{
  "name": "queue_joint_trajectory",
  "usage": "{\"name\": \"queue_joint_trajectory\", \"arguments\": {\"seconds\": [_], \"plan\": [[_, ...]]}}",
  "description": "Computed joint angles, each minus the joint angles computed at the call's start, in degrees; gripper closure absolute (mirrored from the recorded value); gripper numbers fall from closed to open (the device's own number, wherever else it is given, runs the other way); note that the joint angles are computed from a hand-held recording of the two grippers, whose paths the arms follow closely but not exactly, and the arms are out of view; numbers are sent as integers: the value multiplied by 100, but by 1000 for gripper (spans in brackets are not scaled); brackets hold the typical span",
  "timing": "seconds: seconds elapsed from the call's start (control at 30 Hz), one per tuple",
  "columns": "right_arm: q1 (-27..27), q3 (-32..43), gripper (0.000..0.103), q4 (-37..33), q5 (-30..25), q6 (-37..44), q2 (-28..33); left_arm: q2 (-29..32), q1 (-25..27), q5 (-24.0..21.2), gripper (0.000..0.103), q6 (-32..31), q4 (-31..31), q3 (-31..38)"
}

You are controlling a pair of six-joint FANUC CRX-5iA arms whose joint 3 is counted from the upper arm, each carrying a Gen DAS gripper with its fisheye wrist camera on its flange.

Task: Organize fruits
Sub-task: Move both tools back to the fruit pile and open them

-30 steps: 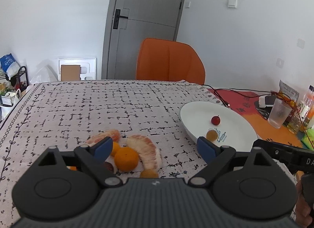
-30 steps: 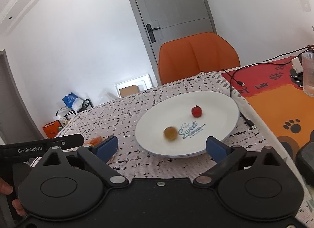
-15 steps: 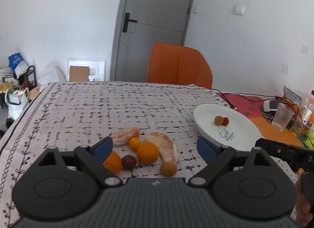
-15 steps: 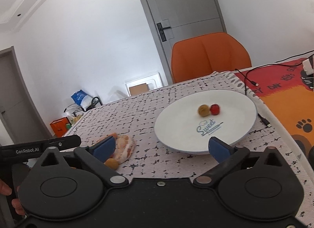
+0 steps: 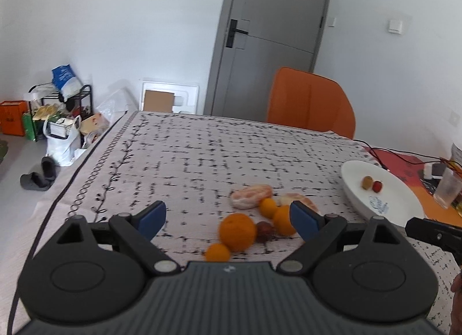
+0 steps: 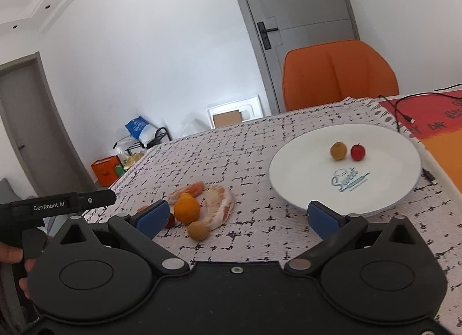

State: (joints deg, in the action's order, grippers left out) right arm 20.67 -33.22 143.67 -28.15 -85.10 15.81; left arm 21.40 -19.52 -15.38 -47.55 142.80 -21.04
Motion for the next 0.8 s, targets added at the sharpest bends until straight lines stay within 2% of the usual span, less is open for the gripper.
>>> {"name": "queue_joint_trajectory", "arguments": {"seconds": [0.33,0.6,0.8], "plan": [[-16,275,0,41,220,-10,215,130,198,-165,17,312,-324,-31],[-55,561,2,112,451,92,412,289,365,-328,32,917,-1048,-92],[-106,828,10,264,724,123,565,440,440,-434,45,1220,-1451,-71]]}}
